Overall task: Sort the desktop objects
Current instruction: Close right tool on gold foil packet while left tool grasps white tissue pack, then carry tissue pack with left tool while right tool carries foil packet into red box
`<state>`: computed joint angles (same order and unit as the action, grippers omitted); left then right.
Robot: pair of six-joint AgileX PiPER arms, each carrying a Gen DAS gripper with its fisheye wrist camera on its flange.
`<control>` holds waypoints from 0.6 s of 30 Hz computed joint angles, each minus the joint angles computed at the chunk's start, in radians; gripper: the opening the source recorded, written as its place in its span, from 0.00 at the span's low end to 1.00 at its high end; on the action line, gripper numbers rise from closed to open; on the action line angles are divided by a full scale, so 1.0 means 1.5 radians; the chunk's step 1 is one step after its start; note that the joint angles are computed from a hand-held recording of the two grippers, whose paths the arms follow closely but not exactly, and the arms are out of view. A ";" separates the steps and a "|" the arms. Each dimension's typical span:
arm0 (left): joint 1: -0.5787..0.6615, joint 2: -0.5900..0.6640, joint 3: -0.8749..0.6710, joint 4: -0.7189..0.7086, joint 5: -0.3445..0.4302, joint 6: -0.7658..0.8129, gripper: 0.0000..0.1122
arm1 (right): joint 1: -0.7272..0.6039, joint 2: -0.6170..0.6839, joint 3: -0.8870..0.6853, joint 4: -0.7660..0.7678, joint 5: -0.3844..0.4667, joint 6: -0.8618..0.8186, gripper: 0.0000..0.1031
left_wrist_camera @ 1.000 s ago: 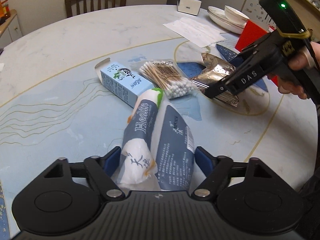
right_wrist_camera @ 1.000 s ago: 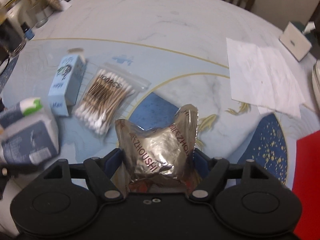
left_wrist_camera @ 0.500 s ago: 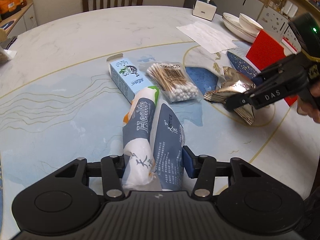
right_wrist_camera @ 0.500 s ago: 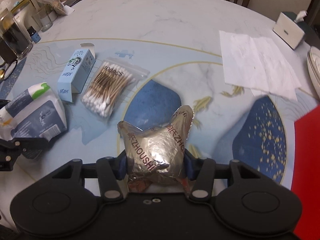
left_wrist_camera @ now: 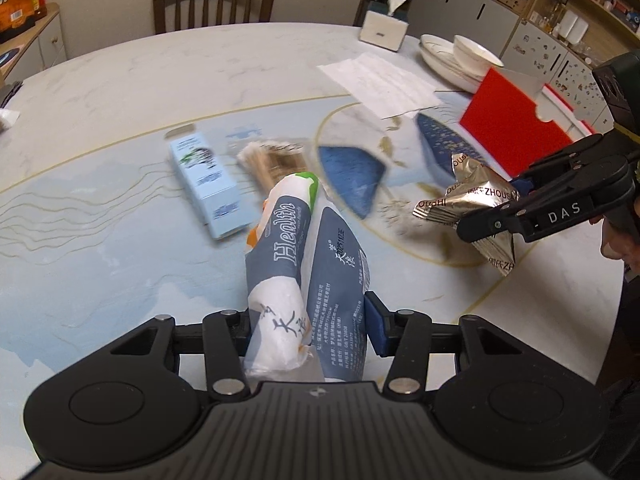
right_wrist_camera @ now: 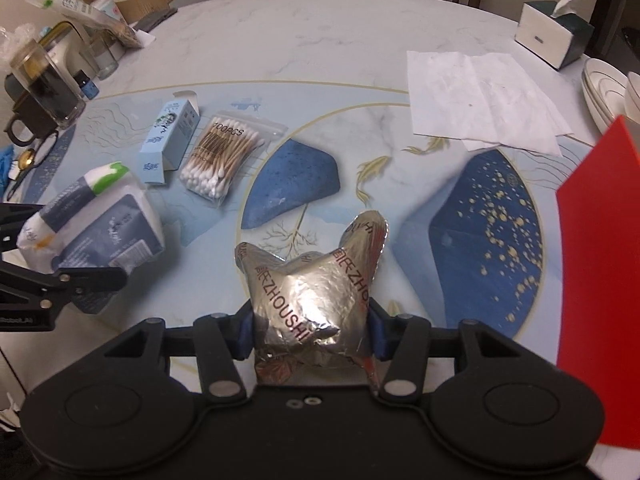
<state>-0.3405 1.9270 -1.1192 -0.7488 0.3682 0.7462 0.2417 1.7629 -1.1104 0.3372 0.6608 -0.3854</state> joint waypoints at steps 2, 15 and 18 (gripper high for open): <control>-0.019 -0.002 -0.009 0.027 -0.002 -0.040 0.42 | -0.018 -0.015 0.010 0.025 0.008 -0.032 0.50; -0.165 0.001 -0.093 0.242 -0.017 -0.354 0.43 | -0.190 -0.117 0.046 0.154 0.116 -0.259 0.50; -0.200 0.013 -0.125 0.294 -0.014 -0.421 0.43 | -0.239 -0.128 0.039 0.176 0.149 -0.307 0.50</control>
